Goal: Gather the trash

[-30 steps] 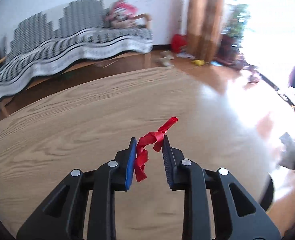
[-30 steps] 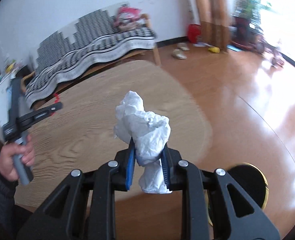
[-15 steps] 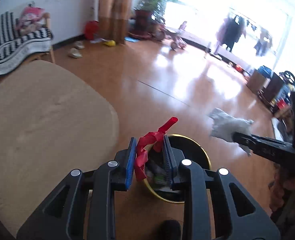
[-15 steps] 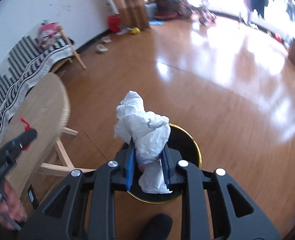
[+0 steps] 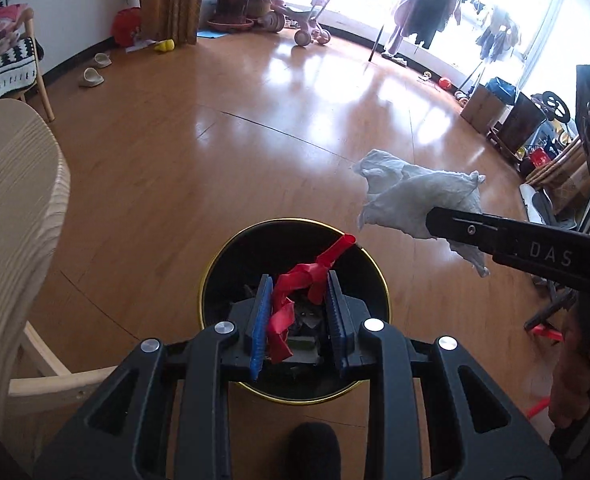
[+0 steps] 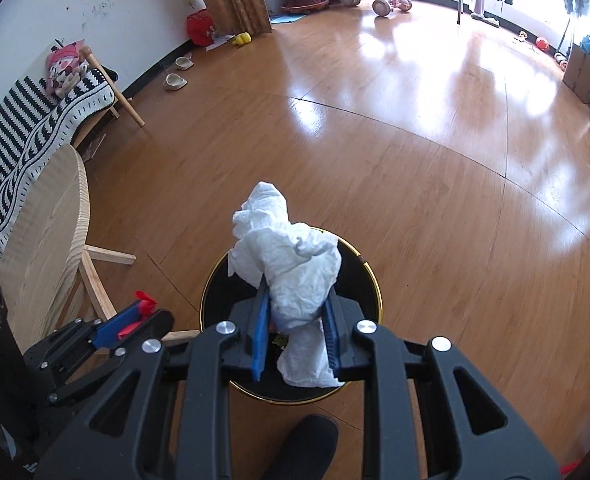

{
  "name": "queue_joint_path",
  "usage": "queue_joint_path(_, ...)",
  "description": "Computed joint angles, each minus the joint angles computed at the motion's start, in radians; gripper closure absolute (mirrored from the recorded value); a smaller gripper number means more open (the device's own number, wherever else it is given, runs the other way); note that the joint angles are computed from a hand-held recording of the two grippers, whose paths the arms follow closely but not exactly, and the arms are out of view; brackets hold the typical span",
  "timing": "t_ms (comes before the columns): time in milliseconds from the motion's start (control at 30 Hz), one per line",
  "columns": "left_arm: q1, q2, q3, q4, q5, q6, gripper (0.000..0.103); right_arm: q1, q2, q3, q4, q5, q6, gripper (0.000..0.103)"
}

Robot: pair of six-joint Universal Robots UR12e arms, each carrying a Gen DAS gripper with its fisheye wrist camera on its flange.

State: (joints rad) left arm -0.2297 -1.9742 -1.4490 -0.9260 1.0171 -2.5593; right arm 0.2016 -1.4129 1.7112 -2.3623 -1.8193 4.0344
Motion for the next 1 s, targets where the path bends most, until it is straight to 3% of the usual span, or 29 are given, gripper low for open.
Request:
queue_joint_path(100,0.003,-0.008,0.009,-0.013,-0.012,0.009,0.075,-0.003,-0.004,0.006,-0.003,0.001,-0.002,0.079)
queue_joint_path(333,-0.003,-0.018,0.025,-0.018,-0.020,-0.013,0.045,-0.008,-0.013,0.023,0.000,0.002,0.015,0.079)
queue_joint_path(767,0.012,0.003,0.019,-0.002,-0.036,-0.012,0.033,-0.010,0.007,-0.001,0.008,0.037,-0.010,0.079)
queue_joint_path(867,0.026,0.013,0.015,0.004,-0.046,0.002,0.030,-0.006,0.015,-0.011,0.004,0.031,-0.028,0.059)
queue_joint_path(900,0.031,0.016,0.016,0.013,-0.050,0.003,0.029,-0.002,0.019,-0.017,0.008,0.020,-0.033,0.045)
queue_joint_path(933,0.038,0.021,0.013,0.024,-0.053,0.004,0.027,0.001,0.021,-0.020,0.009,0.008,-0.035,0.039)
queue_joint_path(1000,0.050,0.028,0.011,0.033,-0.053,0.003,0.024,0.005,0.029,-0.034,0.017,-0.002,-0.038,0.038)
